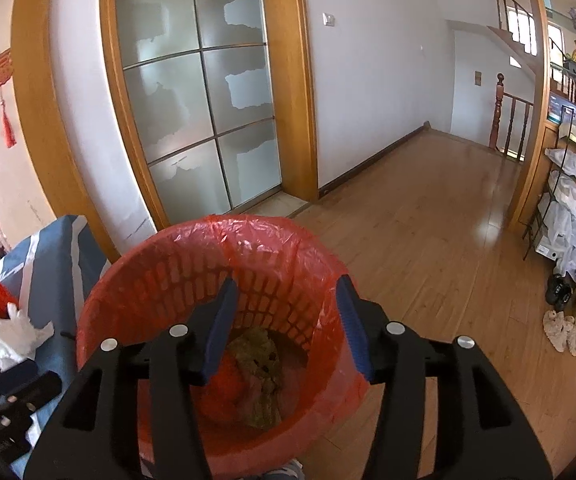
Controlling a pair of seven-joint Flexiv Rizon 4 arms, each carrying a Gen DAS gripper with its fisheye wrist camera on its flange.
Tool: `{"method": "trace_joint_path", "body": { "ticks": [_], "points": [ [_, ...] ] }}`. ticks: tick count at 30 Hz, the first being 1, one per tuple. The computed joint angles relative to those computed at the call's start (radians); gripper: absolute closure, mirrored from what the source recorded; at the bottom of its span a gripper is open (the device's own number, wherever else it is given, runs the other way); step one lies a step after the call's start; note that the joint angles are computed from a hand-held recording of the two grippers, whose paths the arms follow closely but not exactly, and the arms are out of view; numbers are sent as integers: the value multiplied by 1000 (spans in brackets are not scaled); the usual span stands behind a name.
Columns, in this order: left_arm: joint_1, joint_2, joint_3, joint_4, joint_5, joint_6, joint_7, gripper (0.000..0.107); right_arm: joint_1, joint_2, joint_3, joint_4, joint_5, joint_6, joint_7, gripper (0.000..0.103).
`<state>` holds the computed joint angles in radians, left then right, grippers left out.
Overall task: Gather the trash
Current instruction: 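Carry both bags over the red basket and open both grippers to drop them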
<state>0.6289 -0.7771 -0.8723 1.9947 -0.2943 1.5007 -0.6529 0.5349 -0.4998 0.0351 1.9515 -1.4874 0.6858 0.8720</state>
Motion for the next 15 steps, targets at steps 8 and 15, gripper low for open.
{"method": "trace_joint_path", "body": {
  "ticks": [8, 15],
  "points": [
    [185, 20, -95, 114, 103, 160, -53, 42, 25, -12, 3, -35, -50, 12, -38, 43],
    [313, 41, -98, 161, 202, 263, -146, 40, 46, -72, -10, -136, -133, 95, -85, 35]
  ]
}}
